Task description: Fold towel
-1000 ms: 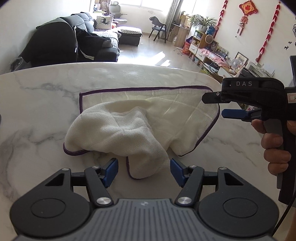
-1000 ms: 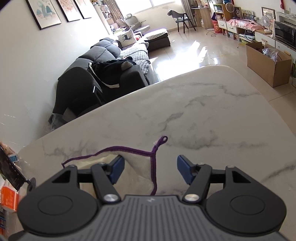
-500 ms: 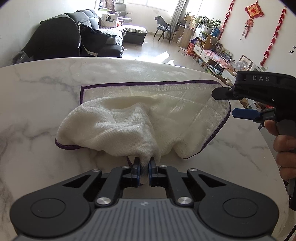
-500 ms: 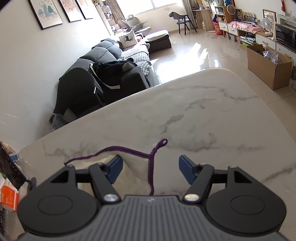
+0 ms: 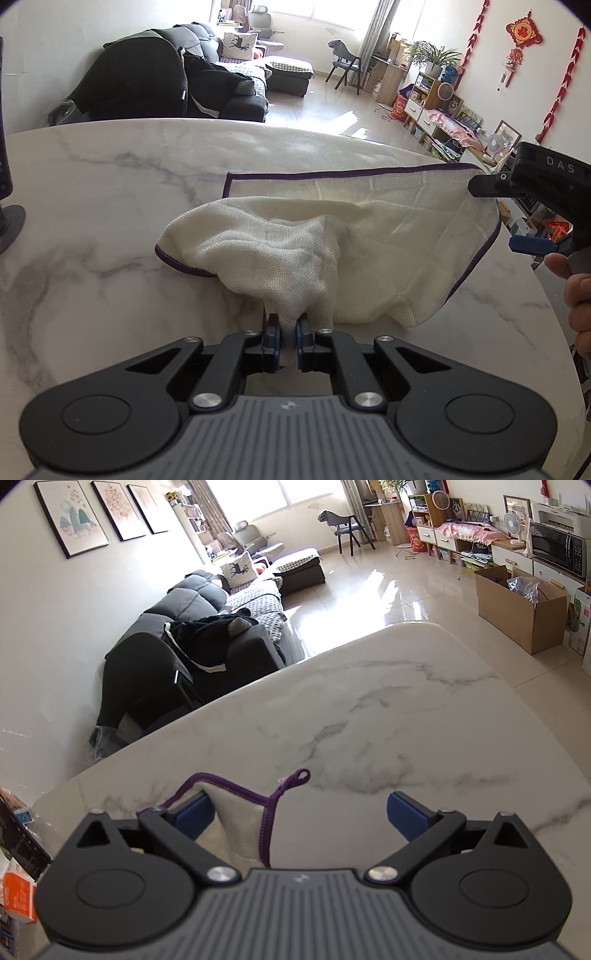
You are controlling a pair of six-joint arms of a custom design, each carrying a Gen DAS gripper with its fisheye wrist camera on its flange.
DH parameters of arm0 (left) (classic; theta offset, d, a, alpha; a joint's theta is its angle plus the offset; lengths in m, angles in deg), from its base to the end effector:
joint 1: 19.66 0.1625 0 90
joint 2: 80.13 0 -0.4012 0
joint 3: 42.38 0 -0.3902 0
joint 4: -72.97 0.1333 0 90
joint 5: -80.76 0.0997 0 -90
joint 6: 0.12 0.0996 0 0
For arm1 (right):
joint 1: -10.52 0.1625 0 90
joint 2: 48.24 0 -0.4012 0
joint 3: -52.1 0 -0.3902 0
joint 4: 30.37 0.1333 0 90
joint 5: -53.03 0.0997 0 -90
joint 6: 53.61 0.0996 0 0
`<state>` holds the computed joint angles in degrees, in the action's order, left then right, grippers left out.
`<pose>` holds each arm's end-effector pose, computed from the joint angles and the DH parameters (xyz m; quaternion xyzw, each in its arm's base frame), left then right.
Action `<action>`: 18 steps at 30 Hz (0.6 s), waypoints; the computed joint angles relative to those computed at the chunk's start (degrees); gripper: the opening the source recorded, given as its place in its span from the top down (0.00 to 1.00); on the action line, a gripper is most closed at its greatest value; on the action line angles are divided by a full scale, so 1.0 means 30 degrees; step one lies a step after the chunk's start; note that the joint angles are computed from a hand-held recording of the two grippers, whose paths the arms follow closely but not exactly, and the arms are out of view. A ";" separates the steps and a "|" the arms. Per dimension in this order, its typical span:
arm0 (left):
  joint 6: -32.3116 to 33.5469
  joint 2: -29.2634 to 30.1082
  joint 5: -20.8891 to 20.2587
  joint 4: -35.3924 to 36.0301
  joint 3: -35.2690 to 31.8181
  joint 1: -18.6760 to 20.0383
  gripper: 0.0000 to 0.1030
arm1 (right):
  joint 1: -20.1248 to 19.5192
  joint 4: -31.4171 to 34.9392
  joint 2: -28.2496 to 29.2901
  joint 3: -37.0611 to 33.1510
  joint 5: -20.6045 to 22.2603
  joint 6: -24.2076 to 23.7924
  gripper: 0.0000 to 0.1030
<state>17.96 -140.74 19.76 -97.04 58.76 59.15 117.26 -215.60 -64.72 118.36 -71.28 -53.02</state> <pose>0.0567 -0.6491 0.2546 0.1484 0.9031 -0.3122 0.2549 0.2943 -0.7106 -0.0083 0.0110 -0.8886 0.4059 0.2133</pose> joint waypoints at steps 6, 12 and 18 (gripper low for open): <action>0.0159 -0.0441 -0.0431 -0.0373 0.0140 -0.0060 0.93 | -0.0061 0.0859 -0.0032 -0.0072 0.0300 0.0287 0.01; 0.0189 -0.0438 -0.0638 -0.0383 0.0147 -0.0151 0.93 | -0.0060 0.1688 0.0101 -0.0319 0.0496 0.0227 0.00; 0.0056 -0.0378 -0.0591 -0.0271 0.0057 -0.0193 0.93 | -0.0034 0.2384 0.0251 -0.0526 0.0767 -0.0026 0.00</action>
